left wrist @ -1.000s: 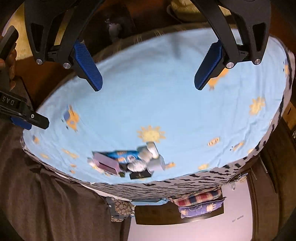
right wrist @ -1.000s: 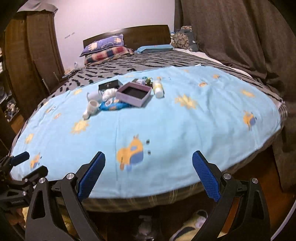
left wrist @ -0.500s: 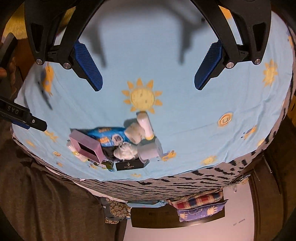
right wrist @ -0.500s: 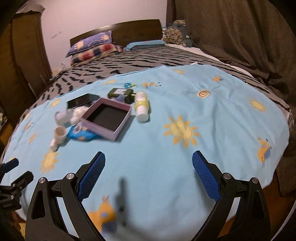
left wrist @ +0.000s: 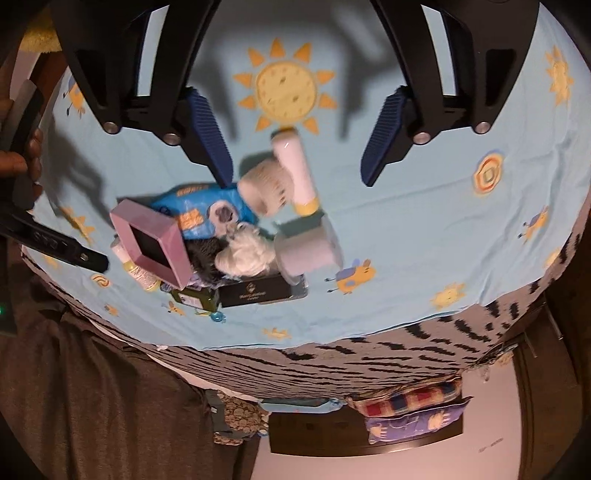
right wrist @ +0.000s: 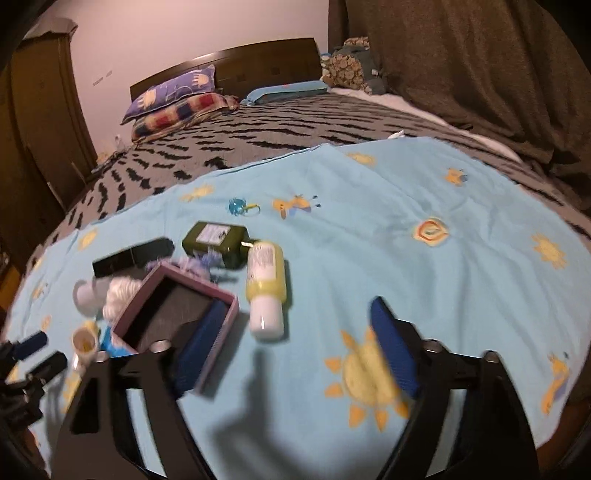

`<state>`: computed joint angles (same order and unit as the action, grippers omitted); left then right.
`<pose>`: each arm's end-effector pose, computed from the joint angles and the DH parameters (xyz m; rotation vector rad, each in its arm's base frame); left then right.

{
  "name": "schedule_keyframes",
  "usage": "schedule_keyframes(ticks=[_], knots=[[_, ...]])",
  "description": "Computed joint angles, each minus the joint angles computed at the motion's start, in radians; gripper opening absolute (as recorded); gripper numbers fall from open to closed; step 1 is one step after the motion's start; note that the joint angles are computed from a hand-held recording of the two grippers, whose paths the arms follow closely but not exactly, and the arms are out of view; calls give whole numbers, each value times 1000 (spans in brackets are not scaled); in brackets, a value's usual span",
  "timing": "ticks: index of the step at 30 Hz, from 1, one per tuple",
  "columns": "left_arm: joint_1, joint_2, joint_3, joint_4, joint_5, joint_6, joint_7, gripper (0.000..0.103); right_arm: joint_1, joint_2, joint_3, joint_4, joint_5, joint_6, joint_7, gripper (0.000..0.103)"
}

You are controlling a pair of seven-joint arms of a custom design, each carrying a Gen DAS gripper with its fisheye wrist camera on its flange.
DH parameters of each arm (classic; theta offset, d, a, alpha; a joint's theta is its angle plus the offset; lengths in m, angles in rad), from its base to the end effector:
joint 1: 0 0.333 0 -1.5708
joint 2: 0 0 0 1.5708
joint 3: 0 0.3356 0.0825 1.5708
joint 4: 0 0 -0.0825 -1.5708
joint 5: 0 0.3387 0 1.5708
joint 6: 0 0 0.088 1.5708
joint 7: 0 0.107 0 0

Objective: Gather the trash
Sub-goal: 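Grasp the white knit sock with the left tool while the right tool grasps the yellow lotion bottle, then carry both held items down into the floor bin and open both tools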

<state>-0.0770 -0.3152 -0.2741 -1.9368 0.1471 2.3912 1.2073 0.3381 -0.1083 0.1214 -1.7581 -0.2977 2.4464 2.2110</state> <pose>0.4224 -0.1819 0.7210 -1.7096 1.8451 -0.7871 0.4715 0.2382 0.7188 -1.6589 1.7035 -0.5812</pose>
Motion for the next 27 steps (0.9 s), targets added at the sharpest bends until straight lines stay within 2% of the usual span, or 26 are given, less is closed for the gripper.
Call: schedule_keyframes(ticks=[7,12,15,16,17,19,27], knots=[[-14,81,-4,76,30,-5,11,52,4,115,-10,138,25,-42,-43,58],[-37,123,16,105,7,-23,34,36,16,188,-14,224,55,-104,-88,56],[-50,142,22,114,-6,-39,49,30,17,212,-16,242,101,-128,-114,54],[-52,144,21,112,6,-38,45,30,20,219,-17,248,99,-137,-116,51],[-54,144,22,110,8,-36,44,30,21,221,-18,249,102,-138,-121,42],[-55,138,25,101,14,-26,42,24,20,221,-19,248,119,-131,-135,32],[-51,101,27,87,18,-20,61,16,26,160,-22,194,79,-92,-115,32]])
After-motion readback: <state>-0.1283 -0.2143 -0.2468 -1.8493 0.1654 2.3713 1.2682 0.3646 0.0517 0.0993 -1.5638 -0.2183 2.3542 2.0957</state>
